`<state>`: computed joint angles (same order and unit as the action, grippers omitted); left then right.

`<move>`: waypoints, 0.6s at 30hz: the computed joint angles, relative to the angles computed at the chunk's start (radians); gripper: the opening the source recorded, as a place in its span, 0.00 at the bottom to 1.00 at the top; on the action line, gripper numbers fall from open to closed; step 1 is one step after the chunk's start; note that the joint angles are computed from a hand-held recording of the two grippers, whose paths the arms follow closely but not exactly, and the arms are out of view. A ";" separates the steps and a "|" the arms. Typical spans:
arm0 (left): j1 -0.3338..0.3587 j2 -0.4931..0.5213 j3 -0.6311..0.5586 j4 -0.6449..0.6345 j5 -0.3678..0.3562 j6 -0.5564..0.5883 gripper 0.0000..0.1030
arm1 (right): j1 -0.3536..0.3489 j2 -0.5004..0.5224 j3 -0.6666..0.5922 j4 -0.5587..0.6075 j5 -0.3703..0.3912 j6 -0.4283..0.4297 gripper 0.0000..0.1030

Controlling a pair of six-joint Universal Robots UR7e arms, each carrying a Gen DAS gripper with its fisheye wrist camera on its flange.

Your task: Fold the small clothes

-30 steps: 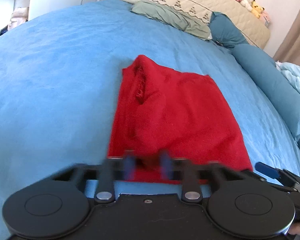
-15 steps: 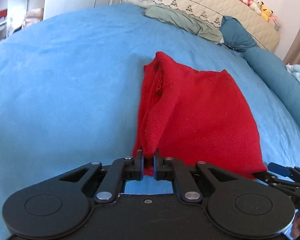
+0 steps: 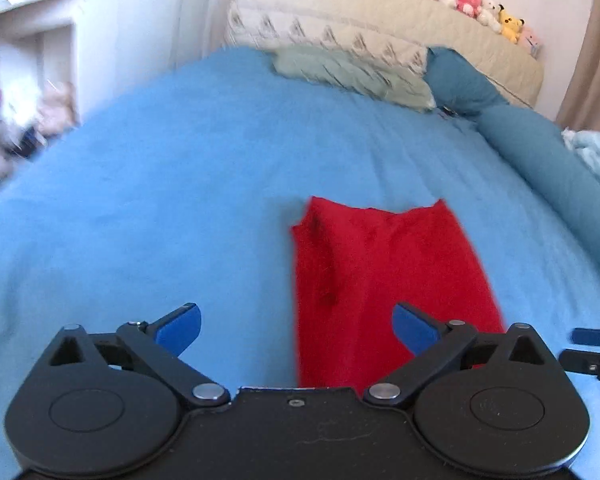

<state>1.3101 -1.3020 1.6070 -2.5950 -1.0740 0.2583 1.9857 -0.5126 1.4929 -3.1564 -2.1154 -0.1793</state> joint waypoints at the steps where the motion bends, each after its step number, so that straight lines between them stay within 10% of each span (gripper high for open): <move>1: 0.010 0.033 -0.063 0.077 -0.024 -0.035 1.00 | -0.006 0.000 -0.040 0.067 0.026 0.045 1.00; 8: 0.080 0.229 -0.349 0.366 -0.129 -0.168 0.80 | -0.084 0.096 -0.301 0.335 0.131 0.305 1.00; 16: 0.105 0.265 -0.350 0.328 -0.170 -0.182 0.66 | -0.110 0.175 -0.360 0.296 0.153 0.283 0.94; 18: 0.103 0.265 -0.341 0.340 -0.192 -0.172 0.48 | -0.113 0.183 -0.354 0.273 0.166 0.289 0.74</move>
